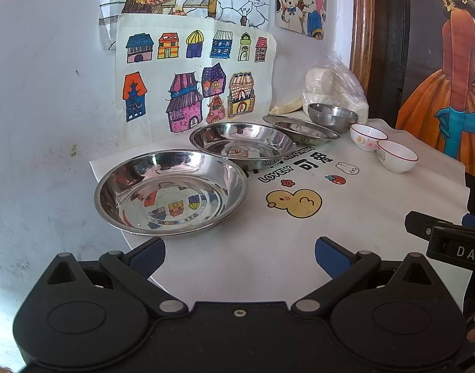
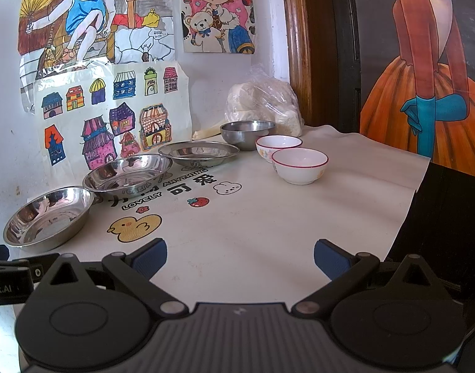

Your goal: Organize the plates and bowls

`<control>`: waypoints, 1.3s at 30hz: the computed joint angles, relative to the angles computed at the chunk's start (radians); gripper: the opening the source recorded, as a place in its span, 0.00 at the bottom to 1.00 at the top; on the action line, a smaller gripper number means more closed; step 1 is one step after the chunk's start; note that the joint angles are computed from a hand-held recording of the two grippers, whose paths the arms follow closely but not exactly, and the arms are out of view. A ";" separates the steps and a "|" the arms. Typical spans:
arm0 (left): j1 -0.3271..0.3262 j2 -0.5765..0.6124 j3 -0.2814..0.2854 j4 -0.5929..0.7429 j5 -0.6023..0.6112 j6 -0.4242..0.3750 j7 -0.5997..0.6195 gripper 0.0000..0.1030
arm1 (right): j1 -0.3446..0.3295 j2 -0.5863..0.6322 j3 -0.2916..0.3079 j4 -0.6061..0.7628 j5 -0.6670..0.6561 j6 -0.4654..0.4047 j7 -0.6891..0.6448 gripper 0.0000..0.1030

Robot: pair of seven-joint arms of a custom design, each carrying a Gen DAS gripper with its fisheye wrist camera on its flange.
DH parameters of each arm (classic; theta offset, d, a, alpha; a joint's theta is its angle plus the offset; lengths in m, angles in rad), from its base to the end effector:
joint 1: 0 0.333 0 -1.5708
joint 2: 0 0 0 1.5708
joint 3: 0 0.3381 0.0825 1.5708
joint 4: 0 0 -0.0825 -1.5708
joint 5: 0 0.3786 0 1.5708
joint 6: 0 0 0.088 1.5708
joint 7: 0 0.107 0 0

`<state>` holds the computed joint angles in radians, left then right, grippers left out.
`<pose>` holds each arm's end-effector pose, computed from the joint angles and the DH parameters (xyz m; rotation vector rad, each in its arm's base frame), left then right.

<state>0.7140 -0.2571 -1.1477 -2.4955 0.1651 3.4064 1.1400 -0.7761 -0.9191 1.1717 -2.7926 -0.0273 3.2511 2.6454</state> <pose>0.4364 -0.2516 0.4679 -1.3850 1.8854 -1.0731 0.3643 0.1807 0.4313 -1.1779 1.8337 -1.0895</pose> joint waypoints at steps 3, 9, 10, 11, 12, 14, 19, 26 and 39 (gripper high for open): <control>-0.002 0.003 0.002 0.001 0.000 0.000 0.002 0.99 | -0.001 -0.002 0.001 0.001 -0.001 0.000 0.002 1.00; -0.009 -0.001 0.006 -0.002 -0.003 0.000 0.001 0.99 | -0.002 -0.001 0.003 0.002 -0.002 0.000 0.004 1.00; -0.009 0.000 0.007 -0.002 -0.003 -0.001 0.002 0.99 | -0.002 -0.001 0.003 0.002 -0.002 0.000 0.004 1.00; -0.010 -0.003 0.006 -0.003 -0.004 0.000 0.000 0.99 | -0.002 -0.001 0.003 0.002 -0.002 0.000 0.004 1.00; -0.010 -0.002 0.006 -0.004 -0.004 0.001 0.000 0.99 | -0.001 -0.001 0.002 0.002 -0.002 -0.001 0.004 1.00; -0.012 -0.005 0.006 -0.005 -0.005 0.001 -0.002 0.99 | -0.001 -0.001 0.002 0.002 -0.003 -0.002 0.005 1.00; -0.012 -0.012 0.003 -0.009 -0.005 0.002 -0.009 0.99 | 0.000 -0.001 0.002 0.002 -0.004 -0.002 0.006 1.00; 0.012 -0.011 -0.028 -0.009 -0.007 0.008 -0.014 0.99 | 0.000 -0.002 0.002 0.002 -0.004 -0.003 0.007 1.00; -0.006 -0.008 -0.009 -0.010 0.005 0.006 -0.026 0.99 | 0.002 -0.001 0.000 0.002 -0.006 -0.004 0.007 1.00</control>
<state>0.7080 -0.2654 -1.1571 -2.5055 0.1705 3.4121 1.1138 -0.7743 -0.9198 1.1720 -2.7910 -0.0329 3.2474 2.6524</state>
